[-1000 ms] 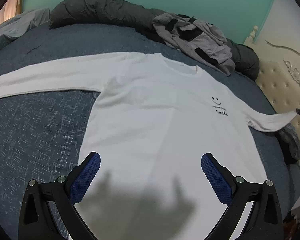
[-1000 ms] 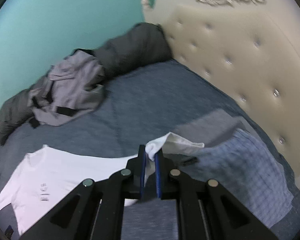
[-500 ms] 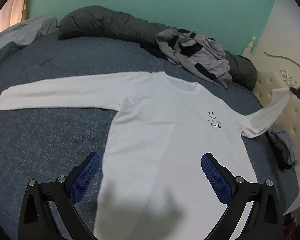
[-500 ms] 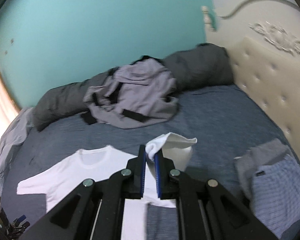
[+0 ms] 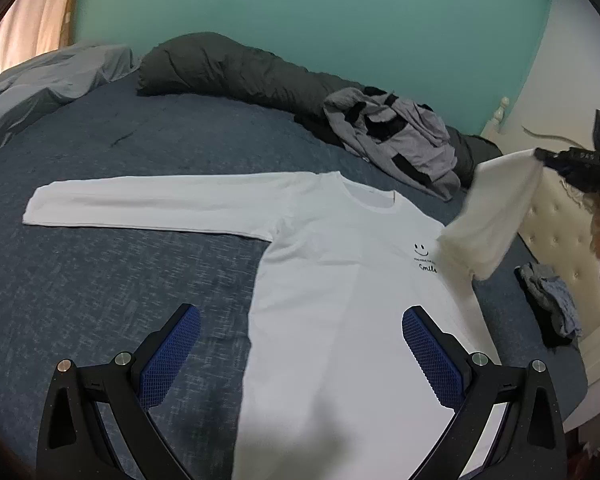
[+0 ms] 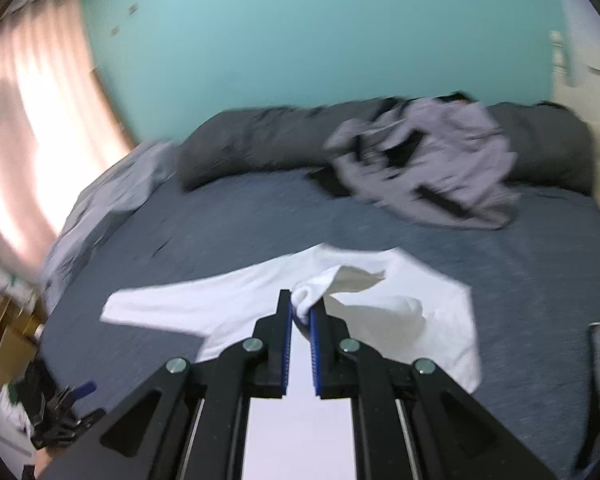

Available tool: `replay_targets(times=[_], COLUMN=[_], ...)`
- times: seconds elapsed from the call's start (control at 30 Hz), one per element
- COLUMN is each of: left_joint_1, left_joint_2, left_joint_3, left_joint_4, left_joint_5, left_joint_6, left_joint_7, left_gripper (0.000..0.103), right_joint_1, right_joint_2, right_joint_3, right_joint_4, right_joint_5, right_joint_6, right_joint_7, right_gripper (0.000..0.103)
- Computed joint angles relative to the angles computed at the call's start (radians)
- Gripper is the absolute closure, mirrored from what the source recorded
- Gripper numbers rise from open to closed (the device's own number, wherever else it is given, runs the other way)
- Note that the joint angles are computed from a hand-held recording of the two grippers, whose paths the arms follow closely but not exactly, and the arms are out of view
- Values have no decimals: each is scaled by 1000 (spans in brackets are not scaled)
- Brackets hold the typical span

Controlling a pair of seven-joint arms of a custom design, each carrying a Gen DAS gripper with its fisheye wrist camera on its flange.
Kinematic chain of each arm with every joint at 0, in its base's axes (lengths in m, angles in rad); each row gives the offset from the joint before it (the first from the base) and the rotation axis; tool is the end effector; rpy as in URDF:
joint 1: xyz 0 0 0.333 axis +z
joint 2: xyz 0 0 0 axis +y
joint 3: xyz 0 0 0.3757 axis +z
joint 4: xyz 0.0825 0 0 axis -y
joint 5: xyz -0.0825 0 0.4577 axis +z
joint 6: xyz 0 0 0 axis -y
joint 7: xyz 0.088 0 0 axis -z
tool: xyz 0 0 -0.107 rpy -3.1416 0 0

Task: Fold clothes
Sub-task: 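Lift the sleeve with the right gripper, fold it across the shirt body, release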

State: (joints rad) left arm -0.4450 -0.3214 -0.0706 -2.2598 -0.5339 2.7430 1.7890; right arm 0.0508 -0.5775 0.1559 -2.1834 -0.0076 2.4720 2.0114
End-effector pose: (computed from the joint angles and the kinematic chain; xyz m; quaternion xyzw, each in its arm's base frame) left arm 0.4887 -0.2586 0.6121 -0.5269 0.7391 -0.4116 0.0820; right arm 0.4511 0.1192 0.7528 -0.5691 0.7076 -0.2276 0.3515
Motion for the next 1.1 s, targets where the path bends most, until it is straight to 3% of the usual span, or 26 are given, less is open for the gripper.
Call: replay_targets(times=[0.1, 0.3, 0.63, 0.77, 0.87, 0.97, 1.1], left_joint_1=[-1, 5, 5, 7, 8, 12, 5], left_joint_2=[-28, -74, -75, -60, -49, -38, -5], left_joint_3=[17, 47, 57, 47, 37, 25, 17], left_joint_4=[-17, -48, -55, -48, -42, -36, -19], left_joint_5=[-13, -17, -7, -1, 2, 13, 4], left_joint_6=[-8, -10, -20, -28, -32, -36, -42], left_joint_7=[19, 31, 34, 29, 28, 23, 36], left_gripper=[0, 0, 0, 0, 0, 0, 0], right_joint_1=[50, 136, 256, 297, 330, 360, 333], right_joint_2=[67, 165, 236, 234, 208, 176, 97], right_joint_3=[41, 70, 40, 17, -5, -36, -24], right_joint_4=[20, 21, -79, -136, -190, -235, -311], right_joint_5=[15, 19, 95, 186, 272, 373, 395], right_joint_6=[-1, 5, 48, 102, 179, 242, 285], right_joint_7=[6, 36, 56, 37, 1, -42, -32], right_gripper=[96, 96, 93, 92, 78, 72, 72])
